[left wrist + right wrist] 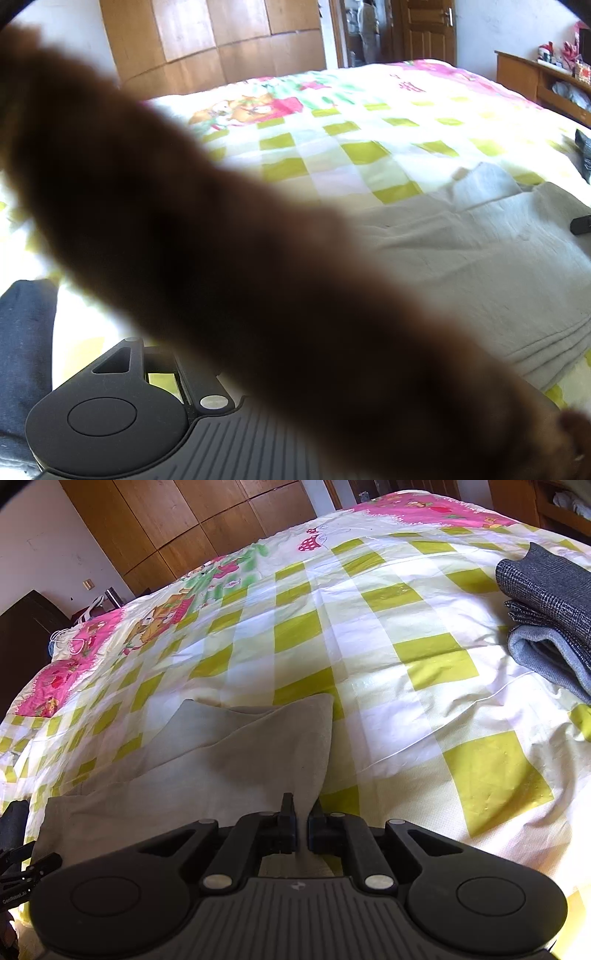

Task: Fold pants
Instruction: 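Move the right gripper to the edge of the folded grey trousers, then close the right gripper on the grey trousers edge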

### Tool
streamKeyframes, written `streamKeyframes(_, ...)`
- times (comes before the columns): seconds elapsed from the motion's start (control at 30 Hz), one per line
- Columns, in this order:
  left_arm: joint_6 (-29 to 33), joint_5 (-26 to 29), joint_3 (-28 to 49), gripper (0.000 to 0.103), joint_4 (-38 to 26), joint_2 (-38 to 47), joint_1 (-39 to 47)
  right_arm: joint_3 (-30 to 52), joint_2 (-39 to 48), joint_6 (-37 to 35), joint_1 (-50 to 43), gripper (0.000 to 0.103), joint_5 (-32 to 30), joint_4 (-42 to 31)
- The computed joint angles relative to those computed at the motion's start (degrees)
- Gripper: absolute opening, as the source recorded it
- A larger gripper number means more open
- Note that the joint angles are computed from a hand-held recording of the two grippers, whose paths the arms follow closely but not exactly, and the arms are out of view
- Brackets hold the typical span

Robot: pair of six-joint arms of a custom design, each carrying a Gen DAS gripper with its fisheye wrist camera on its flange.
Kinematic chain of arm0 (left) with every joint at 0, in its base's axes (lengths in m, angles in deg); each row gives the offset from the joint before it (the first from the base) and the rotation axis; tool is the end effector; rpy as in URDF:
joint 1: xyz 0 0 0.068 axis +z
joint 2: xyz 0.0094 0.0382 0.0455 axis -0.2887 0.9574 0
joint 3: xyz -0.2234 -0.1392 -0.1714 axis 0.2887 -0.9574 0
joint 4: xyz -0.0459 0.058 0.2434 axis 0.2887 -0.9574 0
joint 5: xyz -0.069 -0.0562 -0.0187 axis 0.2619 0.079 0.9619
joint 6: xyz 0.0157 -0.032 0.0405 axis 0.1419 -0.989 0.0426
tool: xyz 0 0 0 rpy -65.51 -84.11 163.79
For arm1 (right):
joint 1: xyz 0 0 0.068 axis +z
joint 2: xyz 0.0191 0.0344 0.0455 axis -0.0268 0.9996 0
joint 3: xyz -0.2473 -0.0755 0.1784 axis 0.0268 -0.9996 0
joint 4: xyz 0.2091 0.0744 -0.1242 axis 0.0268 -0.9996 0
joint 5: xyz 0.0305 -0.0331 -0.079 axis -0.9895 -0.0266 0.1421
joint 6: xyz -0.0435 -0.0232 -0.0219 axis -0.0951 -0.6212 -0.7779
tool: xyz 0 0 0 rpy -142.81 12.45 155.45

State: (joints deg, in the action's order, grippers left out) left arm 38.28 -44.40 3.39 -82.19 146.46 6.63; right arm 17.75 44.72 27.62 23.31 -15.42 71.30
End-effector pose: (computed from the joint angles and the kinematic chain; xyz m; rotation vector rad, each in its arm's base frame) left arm 0.3338 0.1213 0.1287 0.9148 2.1726 -0.1843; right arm 0.1539 0.0559 0.1230 0.8946 2.2465 0.1785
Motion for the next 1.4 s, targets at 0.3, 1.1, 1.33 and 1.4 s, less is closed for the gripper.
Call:
streamKeyframes(0.3, -1.6, 3.5, 1.1, 0.068, -3.5, -2.0, 0.8, 2.0, 1.9, 0.3, 1.7, 0.026, 1.4, -2.3)
streamKeyframes(1.1, 1.5, 16.2, -10.4, 0.068, 14.2, -2.8, 2.4, 8.3, 5.7, -1.3, 8.9, 0.031, 6.3, -12.2)
streamKeyframes(1.33, 5.2, 11.6, -9.8, 0.068, 13.4, 1.0, 1.1, 16.3, 10.5, -2.4, 21.4, 0.023, 23.9, -25.6)
streamKeyframes(1.4, 5.7, 10.7, -9.8, 0.069, 13.6, 1.4, 0.7, 18.8, 13.4, -2.8, 24.9, 0.022, 28.9, -29.5)
